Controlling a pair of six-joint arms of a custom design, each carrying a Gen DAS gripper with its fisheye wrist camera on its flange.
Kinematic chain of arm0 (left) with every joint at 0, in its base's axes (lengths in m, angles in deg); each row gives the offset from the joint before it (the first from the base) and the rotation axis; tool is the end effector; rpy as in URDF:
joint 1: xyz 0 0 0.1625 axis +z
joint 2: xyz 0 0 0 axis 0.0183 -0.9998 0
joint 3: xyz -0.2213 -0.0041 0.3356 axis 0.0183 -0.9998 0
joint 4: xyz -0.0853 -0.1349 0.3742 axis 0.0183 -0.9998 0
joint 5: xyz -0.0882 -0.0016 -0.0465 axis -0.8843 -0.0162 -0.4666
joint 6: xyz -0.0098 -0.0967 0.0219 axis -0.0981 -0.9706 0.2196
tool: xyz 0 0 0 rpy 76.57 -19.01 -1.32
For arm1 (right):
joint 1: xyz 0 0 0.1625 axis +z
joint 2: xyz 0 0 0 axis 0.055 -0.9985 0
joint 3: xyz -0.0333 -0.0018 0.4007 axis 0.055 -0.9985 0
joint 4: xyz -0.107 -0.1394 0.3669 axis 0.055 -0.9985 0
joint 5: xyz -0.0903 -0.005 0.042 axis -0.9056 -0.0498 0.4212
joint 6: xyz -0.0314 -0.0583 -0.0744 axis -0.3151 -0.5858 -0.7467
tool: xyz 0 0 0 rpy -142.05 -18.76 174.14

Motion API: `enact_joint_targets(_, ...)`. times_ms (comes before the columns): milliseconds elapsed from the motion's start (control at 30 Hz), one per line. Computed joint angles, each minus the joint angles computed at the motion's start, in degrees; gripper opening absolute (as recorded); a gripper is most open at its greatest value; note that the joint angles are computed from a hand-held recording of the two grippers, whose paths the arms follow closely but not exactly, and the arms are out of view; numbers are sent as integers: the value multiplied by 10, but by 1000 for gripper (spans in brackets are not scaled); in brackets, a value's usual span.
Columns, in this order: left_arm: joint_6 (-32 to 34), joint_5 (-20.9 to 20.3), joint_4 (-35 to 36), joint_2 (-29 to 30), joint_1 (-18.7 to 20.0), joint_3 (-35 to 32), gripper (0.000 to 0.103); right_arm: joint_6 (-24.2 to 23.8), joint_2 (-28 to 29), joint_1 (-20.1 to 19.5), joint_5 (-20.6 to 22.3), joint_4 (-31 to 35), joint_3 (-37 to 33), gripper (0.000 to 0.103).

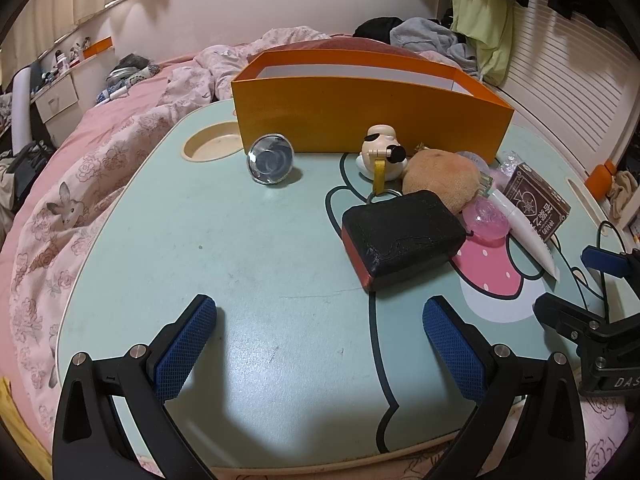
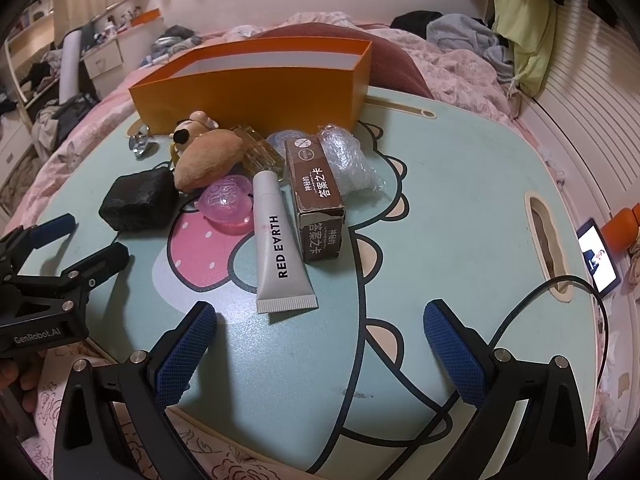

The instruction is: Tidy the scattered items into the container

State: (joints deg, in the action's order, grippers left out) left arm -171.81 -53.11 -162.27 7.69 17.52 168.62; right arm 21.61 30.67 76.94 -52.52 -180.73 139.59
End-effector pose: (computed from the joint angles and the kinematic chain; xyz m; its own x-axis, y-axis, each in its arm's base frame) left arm -0.1541 -0.2745 -0.0265 -0.7105 -0.2488 -0.6582 0.2833 0.7551 -0.5912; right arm 0.0462 -0.3313 0.0896 -0.5992 -0.5015 0.6241 -0.6946 0.7133 -0.0938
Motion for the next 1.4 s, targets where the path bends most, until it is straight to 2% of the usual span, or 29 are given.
enact_joint_targets(433,13,0,-11,-2,9,0,103,5,-2,5,-7,10,-4,103)
enact_joint_targets(667,-3,0,-11,-2,0,7,102,5,-4,4,-6,12,-4,103)
enact_joint_targets(700,-5,0,-16,-4,-2,11,101,5,-4,4,-6,12,-4,103)
enact_joint_targets(800,-4,4,-45,-11,-10,27,86,5,-4,4,-5,13,-4,103)
enact_joint_targets(833,7,6,-72,-12,-12,34,79,4,-5,4,-5,13,-4,103)
enact_joint_targets(867,26,10,-107,-9,-12,42,77,4,-5,4,-5,13,-3,103)
enact_joint_targets(933,67,17,-174,3,-13,51,77,4,-5,4,-5,13,-3,103)
enact_joint_targets(1067,214,25,-338,45,3,53,77,5,-5,5,-5,13,-3,103)
enact_joint_targets(1100,247,24,-347,44,17,44,77,5,-5,5,-5,13,-3,103)
enact_joint_targets(1200,293,35,-314,22,56,17,77,4,-4,3,-4,11,-3,103)
enact_joint_targets(1333,403,47,-375,37,84,1,77,4,-4,4,-5,10,-2,103)
enact_joint_targets(1400,442,41,-369,45,91,-9,77,4,-4,3,-4,10,-2,103)
